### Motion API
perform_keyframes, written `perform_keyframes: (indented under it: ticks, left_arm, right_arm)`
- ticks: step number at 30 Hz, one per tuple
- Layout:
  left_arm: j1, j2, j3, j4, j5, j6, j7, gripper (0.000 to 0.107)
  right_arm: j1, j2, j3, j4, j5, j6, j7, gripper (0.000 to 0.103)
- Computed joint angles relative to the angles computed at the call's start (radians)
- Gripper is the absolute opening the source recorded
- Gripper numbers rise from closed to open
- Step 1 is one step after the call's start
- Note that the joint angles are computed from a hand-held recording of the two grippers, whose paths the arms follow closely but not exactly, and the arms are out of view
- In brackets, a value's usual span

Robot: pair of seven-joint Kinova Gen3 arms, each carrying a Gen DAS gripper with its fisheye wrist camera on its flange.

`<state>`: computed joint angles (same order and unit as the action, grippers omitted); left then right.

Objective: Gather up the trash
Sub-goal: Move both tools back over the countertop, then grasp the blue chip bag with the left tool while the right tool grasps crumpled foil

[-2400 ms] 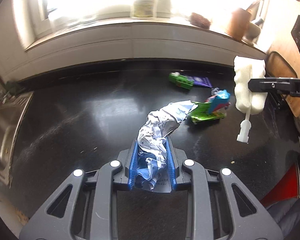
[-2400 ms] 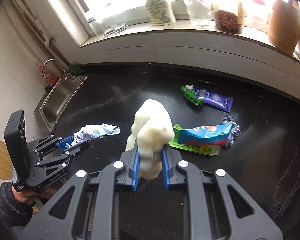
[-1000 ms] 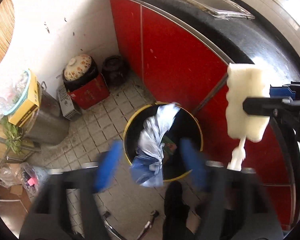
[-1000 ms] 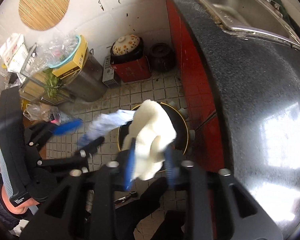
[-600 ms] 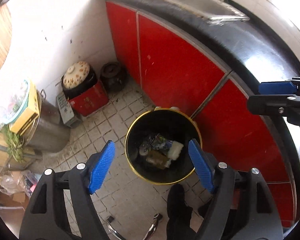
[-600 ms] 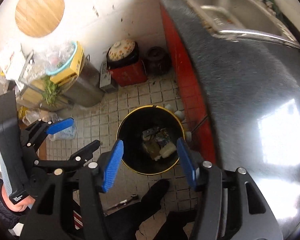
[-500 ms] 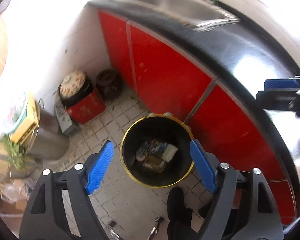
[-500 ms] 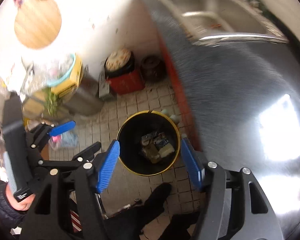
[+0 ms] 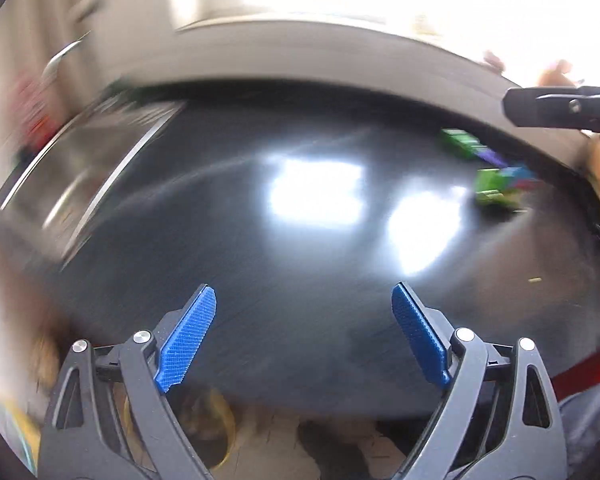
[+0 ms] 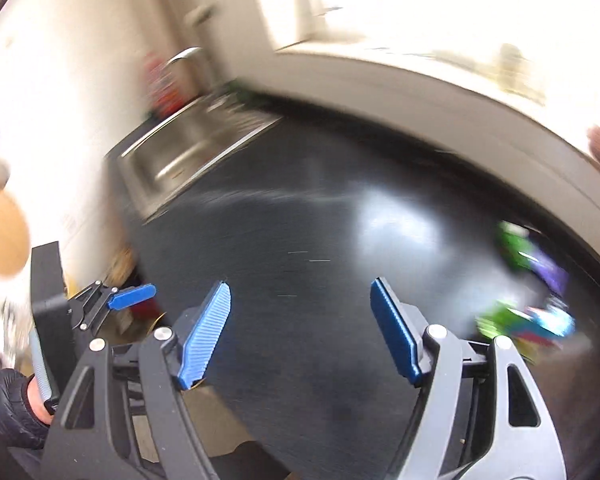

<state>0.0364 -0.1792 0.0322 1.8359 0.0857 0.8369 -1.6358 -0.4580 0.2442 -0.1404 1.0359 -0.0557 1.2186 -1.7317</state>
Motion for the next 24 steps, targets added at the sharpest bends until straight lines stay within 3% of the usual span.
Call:
perform_keyframes:
  ticks: [3, 7, 12, 18, 24]
  left_arm:
    - [0.067, 0.079, 0.057, -0.096, 0.038, -0.011, -0.036, 0.088]
    - [0.158, 0.194, 0.132, -0.226, -0.012, -0.009, -0.035, 0.088]
    - [0.245, 0.309, 0.152, -0.349, -0.054, 0.018, -0.047, 0.088]
    - [0.285, 0.406, 0.148, -0.46, -0.043, 0.044, -0.092, 0.088]
    - [0.326, 0.52, 0.155, -0.588, -0.041, 0.08, -0.151, 0.088]
  right_arm:
    - [0.088, -0.091, 0.048, 0.103, 0.006, -0.035, -0.003, 0.071]
    - [0.223, -0.174, 0.098, 0.204, -0.033, -0.059, 0.009, 0.071]
    - [0.368, -0.235, 0.159, 0.306, -0.117, -0.086, 0.061, 0.071]
    - [0.483, -0.21, 0.202, 0.341, -0.209, -0.087, 0.168, 0.071]
    - [0.561, -0.101, 0.192, 0.311, -0.275, -0.061, 0.286, 0.071]
